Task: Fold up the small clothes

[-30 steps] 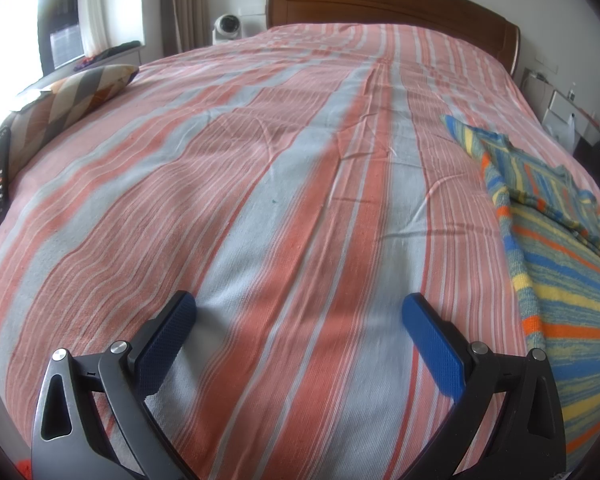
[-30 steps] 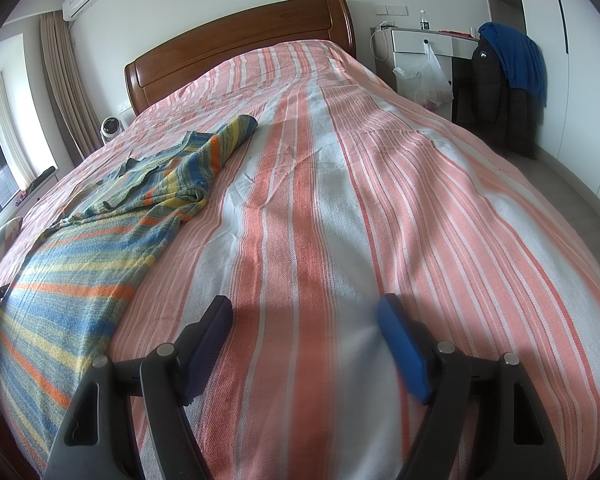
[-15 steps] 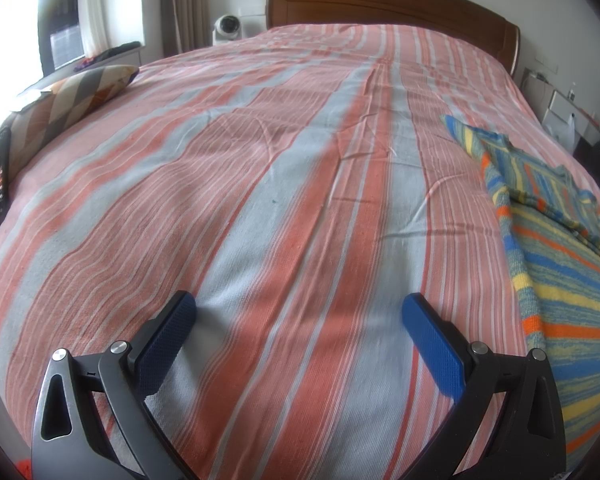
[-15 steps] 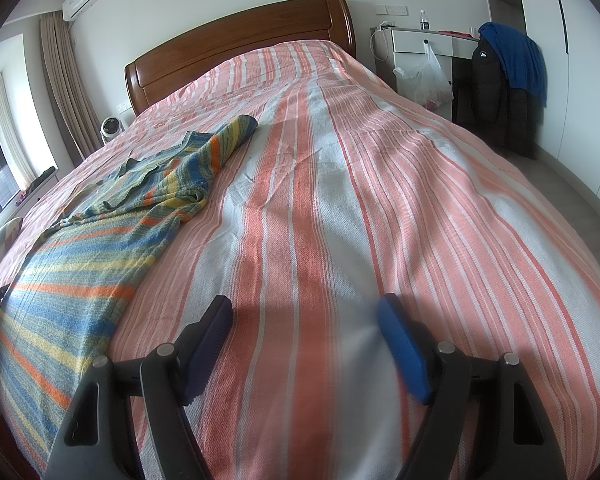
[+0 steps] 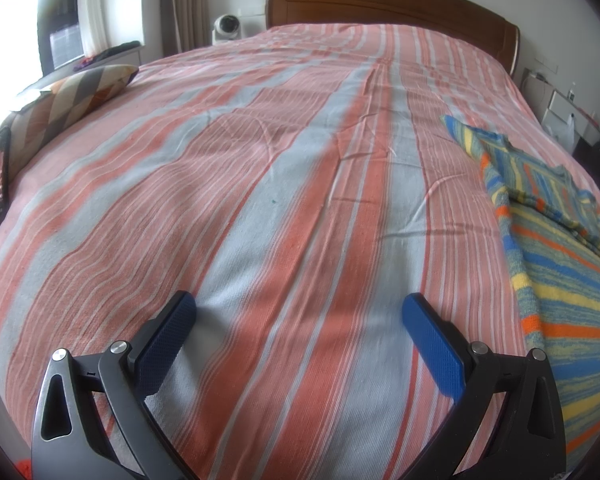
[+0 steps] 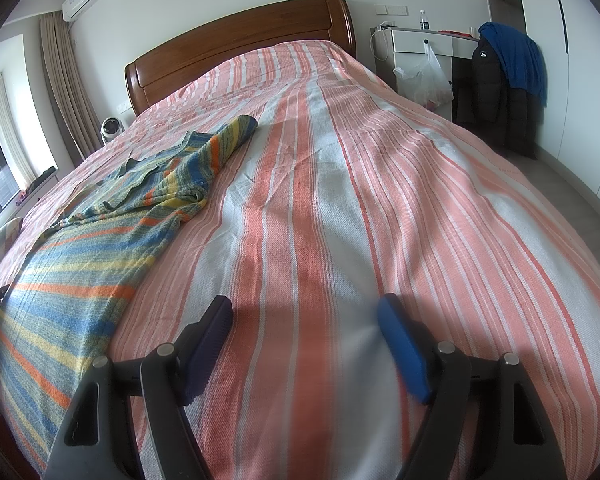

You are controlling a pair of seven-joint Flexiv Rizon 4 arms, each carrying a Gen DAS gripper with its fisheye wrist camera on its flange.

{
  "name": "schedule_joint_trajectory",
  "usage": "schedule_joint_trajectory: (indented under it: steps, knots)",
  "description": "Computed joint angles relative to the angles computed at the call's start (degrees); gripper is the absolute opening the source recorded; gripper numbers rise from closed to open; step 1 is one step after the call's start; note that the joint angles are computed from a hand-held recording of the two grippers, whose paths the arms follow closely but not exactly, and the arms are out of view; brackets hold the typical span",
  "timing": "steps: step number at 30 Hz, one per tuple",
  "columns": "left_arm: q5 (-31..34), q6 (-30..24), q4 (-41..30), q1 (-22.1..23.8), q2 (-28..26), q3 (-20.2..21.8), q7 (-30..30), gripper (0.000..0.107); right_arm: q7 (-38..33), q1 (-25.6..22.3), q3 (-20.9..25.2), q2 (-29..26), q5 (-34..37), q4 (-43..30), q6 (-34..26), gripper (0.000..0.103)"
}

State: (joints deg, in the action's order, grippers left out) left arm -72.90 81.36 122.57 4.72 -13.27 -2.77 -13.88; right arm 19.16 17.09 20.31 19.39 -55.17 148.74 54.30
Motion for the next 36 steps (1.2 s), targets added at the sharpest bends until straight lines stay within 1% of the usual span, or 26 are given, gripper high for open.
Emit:
schedule_joint_trajectory:
  steps: [2,3,5,6,8,11,12,13,14,16,17,19,20,21,22,23,24,25,27,29,31,32,33,34,35,36]
  knots:
    - [7.8,-5.3,-0.4,1.1,0.8,2.3,-6.1,0.102,-0.1,0.0,0.0,0.1,0.1,0.0,-0.1,0.075]
    - [9.6,-9.5,-1.2,2.2,1.4,2.8,-7.9,0.102,-0.2,0.0,0.1,0.1,0.2,0.0,-0.2,0.075]
    - [10.2,-19.7,-4.5,4.8,1.7,3.1,-10.3,0.102,-0.2,0.1,0.2,0.2,0.5,-0.1,-0.5,0.075]
    - [11.1,-23.4,-6.4,5.5,1.3,3.3,-12.1,0.102,-0.2,0.2,0.2,0.2,0.5,0.0,-0.5,0.075]
    - [13.7,-33.0,-13.5,7.4,-1.6,3.0,-17.8,0.102,-0.3,0.2,0.3,0.3,0.6,0.0,-0.6,0.075]
    - [19.4,-44.8,-25.6,8.3,-7.9,1.5,-25.8,0.101,-0.2,0.2,0.2,0.1,0.5,-0.1,-0.5,0.075]
    - [22.9,-47.0,-30.2,8.9,-10.6,-1.2,-28.1,0.101,-0.2,0.2,0.2,0.1,0.5,-0.1,-0.5,0.075]
    - [25.9,-49.2,-34.0,8.5,-12.8,-2.0,-29.4,0.101,-0.2,0.2,0.2,0.1,0.5,-0.1,-0.5,0.075]
    - [28.5,-50.6,-37.6,6.5,-14.8,-1.2,-30.5,0.101,-0.2,0.2,0.2,0.1,0.5,-0.1,-0.6,0.075]
    - [35.7,-50.5,-44.2,3.3,-19.1,-1.4,-33.7,0.099,-0.4,0.4,0.3,0.0,0.8,-0.3,-0.9,0.075]
    - [38.7,-50.9,-47.0,2.1,-21.1,-1.4,-35.2,0.094,-0.5,0.5,0.4,0.0,0.9,-0.3,-1.0,0.075]
    - [44.0,-52.1,-52.4,-0.1,-24.9,-1.3,-38.0,0.077,-0.7,0.5,0.3,0.0,1.1,-0.3,-1.0,0.076]
    - [45.5,-52.6,-54.2,-0.6,-26.3,-1.5,-39.0,0.040,-0.7,0.5,0.3,-0.1,1.0,-0.4,-1.0,0.076]
    - [48.0,-50.3,-54.1,-0.7,-26.6,-2.1,-40.1,0.008,-0.7,0.5,0.2,-0.1,1.0,-0.3,-0.8,0.076]
    - [47.5,-46.1,-52.1,-1.7,-25.8,-0.9,-40.5,0.002,-0.7,0.4,0.1,-0.1,0.7,-0.3,-0.5,0.077]
    - [45.3,-41.1,-49.6,-1.6,-25.0,-1.0,-40.9,0.002,-0.6,0.3,0.0,-0.2,0.5,-0.3,-0.2,0.078]
    - [45.3,-39.7,-48.9,-0.7,-25.0,-1.9,-42.4,0.002,-0.6,0.3,-0.1,-0.2,0.3,-0.2,0.1,0.078]
    - [44.3,-39.9,-48.8,0.1,-25.5,-2.2,-43.9,0.002,-0.6,0.1,-0.2,-0.3,0.1,-0.2,0.3,0.079]
    - [44.7,-40.7,-48.2,0.8,-25.8,-2.7,-43.7,0.004,-0.6,0.0,-0.3,-0.4,-0.3,-0.2,0.8,0.080]
    - [46.0,-37.1,-45.4,0.4,-24.1,-2.8,-41.2,0.009,-0.7,-0.1,-0.3,-0.7,-0.4,-0.3,0.9,0.080]
    - [46.5,-35.6,-43.0,0.1,-21.8,-2.2,-42.3,0.041,-0.8,0.0,-0.2,-0.7,-0.2,-0.4,0.8,0.080]
    - [44.4,-34.2,-40.5,1.0,-20.1,-3.4,-41.1,0.070,-0.9,0.0,-0.2,-0.7,-0.1,-0.4,0.7,0.080]
    - [40.5,-32.0,-36.7,2.7,-17.7,-5.7,-37.4,0.087,-0.9,0.0,-0.2,-0.7,0.0,-0.4,0.6,0.080]
    - [36.5,-30.1,-32.5,4.0,-14.9,-7.6,-32.3,0.091,-1.0,0.0,-0.2,-0.8,0.0,-0.5,0.5,0.080]
    - [35.4,-28.8,-29.9,3.9,-13.1,-7.7,-29.9,0.091,-1.0,0.1,-0.2,-0.8,0.1,-0.5,0.4,0.080]
    - [38.1,-28.0,-27.6,2.4,-11.7,-5.9,-27.4,0.090,-1.1,0.1,-0.2,-0.9,0.1,-0.6,0.3,0.080]
